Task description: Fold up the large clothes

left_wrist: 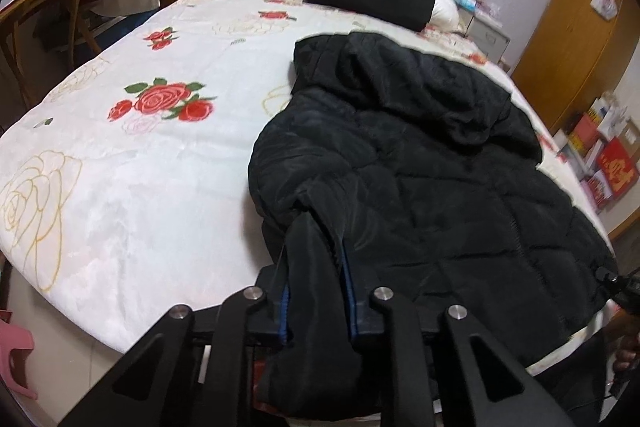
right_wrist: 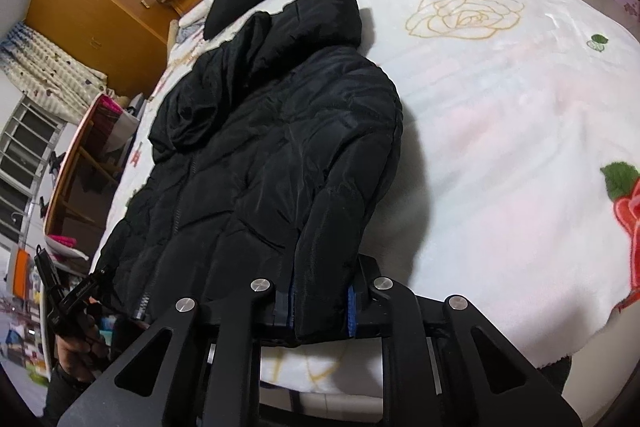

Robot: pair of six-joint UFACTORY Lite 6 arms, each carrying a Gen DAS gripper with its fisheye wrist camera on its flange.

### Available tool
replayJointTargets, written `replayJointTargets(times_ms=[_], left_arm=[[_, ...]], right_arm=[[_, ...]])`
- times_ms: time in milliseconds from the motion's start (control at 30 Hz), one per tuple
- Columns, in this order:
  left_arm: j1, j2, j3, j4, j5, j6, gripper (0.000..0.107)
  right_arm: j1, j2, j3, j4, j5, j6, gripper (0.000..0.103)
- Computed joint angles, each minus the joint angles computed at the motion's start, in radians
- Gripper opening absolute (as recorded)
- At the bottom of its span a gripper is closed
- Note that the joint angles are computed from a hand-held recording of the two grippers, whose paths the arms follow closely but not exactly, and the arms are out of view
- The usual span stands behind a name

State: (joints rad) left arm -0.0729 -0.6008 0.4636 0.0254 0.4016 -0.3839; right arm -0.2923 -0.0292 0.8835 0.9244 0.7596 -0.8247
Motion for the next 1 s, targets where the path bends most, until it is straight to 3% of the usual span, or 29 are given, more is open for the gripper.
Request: replayJointTargets(times_ms=[367, 700, 1000], left_arm=[[0.055, -0.058, 0.052, -0.147, 0.015, 0.144, 0.018], [-0.01, -0.047, 0.118, 0.008, 0.025, -0.014, 0.017], [0.018, -0.013, 0.177, -0.064, 0.012, 0.054, 0.017]], right_arm=[[-0.015, -0.033, 0.033, 0.051, 0.045, -0.026, 0.016], [-0.02, -0.007, 0.094, 0.084, 0.064, -0.031, 0.015], [-0.015, 0.017, 0.16, 0.113, 0.075, -0.021, 0.015]])
